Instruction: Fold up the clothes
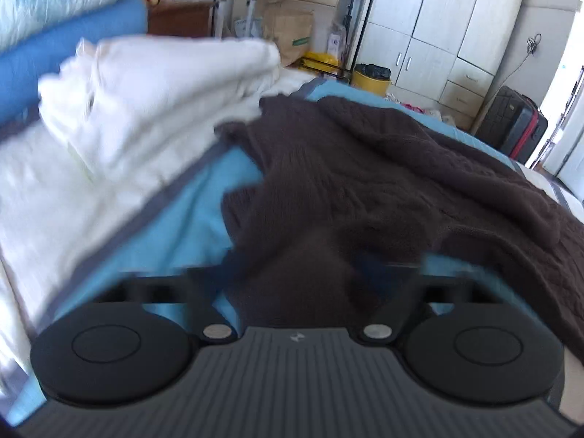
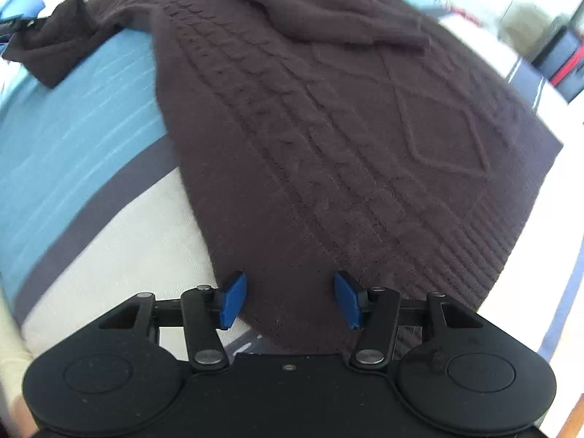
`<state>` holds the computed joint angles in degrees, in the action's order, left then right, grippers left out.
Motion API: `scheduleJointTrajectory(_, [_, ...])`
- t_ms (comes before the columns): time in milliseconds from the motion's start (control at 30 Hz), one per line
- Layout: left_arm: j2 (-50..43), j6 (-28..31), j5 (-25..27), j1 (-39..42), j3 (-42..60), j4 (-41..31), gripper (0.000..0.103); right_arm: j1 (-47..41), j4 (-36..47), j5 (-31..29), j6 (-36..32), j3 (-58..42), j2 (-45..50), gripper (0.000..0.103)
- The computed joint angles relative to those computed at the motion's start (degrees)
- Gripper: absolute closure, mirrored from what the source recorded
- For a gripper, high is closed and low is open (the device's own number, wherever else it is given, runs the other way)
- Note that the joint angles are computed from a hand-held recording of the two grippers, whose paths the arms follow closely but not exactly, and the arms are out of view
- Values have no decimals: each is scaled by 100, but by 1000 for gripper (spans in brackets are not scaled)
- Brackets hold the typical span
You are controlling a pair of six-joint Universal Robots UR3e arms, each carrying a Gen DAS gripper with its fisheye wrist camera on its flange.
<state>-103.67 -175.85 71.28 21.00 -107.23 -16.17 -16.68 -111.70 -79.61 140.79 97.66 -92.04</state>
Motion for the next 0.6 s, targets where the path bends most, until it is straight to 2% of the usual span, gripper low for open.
scheduleJointTrajectory(33, [66, 288, 181, -120, -40, -88, 93, -4, -97, -6, 149, 86, -89, 45])
scheduleJointTrajectory(133, [427, 787, 1290, -632, -679, 1042, 93, -196, -415, 320, 528, 194, -265, 44])
scheduleJointTrajectory(200, [771, 365, 1906, -827, -1021, 1283, 93, -573, -422, 1008, 585, 231, -400, 44])
scheduleJointTrajectory(300, [604, -97, 3894, -1631, -1216, 1729, 93, -1044, -294, 1929, 708, 414, -608, 44])
scheduleJointTrajectory(333, [528, -126, 4354, -1841, -1268, 1846, 93, -1007, -402, 2044, 887, 413, -528, 44])
scheduleJointTrajectory(367, [563, -190, 4465, -1935, -1296, 1809, 93, -943, -546, 2136, 1092, 401, -421, 44])
scheduleJointTrajectory(467, [1237, -725, 3701, -1821, -1359, 818, 92, -733, -895, 2200, 1561, 401, -206, 44])
scheduleJointTrajectory(600, [2316, -1845, 972, -1064, -1700, -763, 91, -192, -1386, 1989, 2302, 272, 225, 44])
